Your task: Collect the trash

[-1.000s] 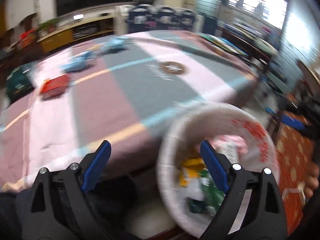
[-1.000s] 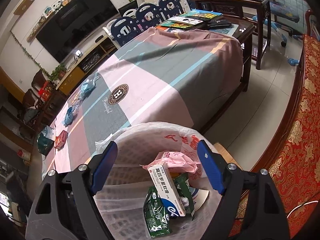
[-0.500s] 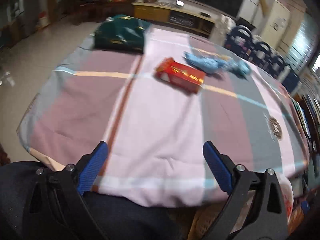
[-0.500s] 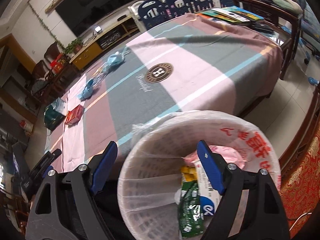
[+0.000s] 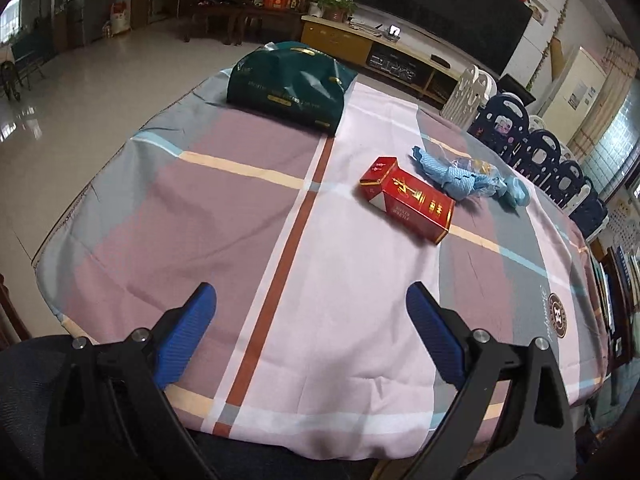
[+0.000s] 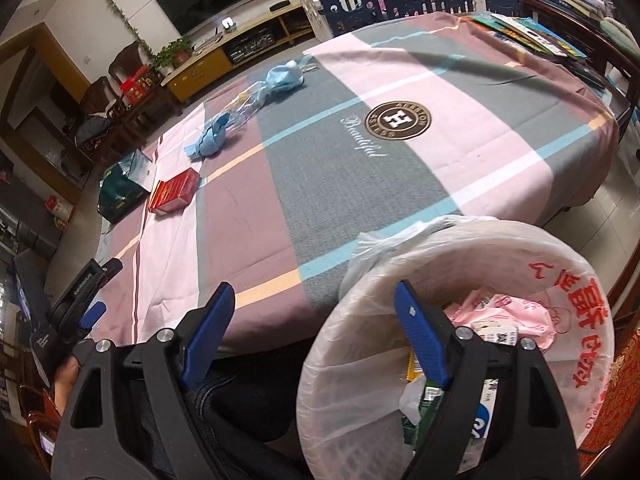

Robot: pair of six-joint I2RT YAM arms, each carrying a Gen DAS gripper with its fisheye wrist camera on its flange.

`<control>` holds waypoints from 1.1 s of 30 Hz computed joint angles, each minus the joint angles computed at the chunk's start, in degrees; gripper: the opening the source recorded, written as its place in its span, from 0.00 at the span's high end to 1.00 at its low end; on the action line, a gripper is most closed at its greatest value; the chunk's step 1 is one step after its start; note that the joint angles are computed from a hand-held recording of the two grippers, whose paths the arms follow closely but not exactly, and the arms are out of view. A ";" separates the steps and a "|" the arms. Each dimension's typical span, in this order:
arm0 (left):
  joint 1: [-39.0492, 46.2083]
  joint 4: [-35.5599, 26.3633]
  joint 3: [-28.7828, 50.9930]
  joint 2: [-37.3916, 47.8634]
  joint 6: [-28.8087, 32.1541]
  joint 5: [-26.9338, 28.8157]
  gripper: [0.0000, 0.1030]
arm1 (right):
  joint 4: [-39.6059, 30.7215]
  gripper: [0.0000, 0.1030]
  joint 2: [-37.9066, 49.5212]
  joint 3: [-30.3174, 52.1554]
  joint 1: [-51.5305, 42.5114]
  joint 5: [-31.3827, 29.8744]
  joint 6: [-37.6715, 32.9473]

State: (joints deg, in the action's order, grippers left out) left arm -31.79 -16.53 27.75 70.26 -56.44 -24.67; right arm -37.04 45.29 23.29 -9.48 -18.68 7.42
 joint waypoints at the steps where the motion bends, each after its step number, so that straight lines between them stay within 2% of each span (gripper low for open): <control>1: 0.10 -0.05 -0.44 -0.59 -0.66 -0.32 0.07 | 1.00 0.22 0.70 -0.18 1.71 0.74 1.24; 6: 0.62 -4.10 0.95 1.08 -5.01 -1.92 0.07 | 5.81 0.22 4.88 0.28 9.06 4.55 5.78; 9: 1.40 -4.95 1.40 2.08 -5.62 -1.54 0.07 | 9.37 0.22 9.32 1.58 12.35 5.96 7.84; 17: 3.36 -2.82 -1.10 -0.83 -6.33 0.21 0.07 | 22.81 0.22 29.96 10.92 23.44 11.30 12.06; 22: 3.32 -3.46 -1.98 -2.50 -8.97 -1.42 0.07 | 27.16 0.22 44.34 22.05 27.94 12.77 13.19; 27: 5.87 -0.89 -2.38 -1.65 -6.45 3.51 0.07 | 27.20 0.22 57.99 37.38 29.14 12.63 14.97; 33: 8.76 3.07 -4.24 -2.07 -6.18 8.61 0.07 | 18.64 0.22 76.67 62.77 30.03 17.87 15.46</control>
State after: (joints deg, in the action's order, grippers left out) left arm -23.03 -13.46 23.52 68.19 -62.61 -16.06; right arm -18.40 121.96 86.06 20.54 -0.82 22.88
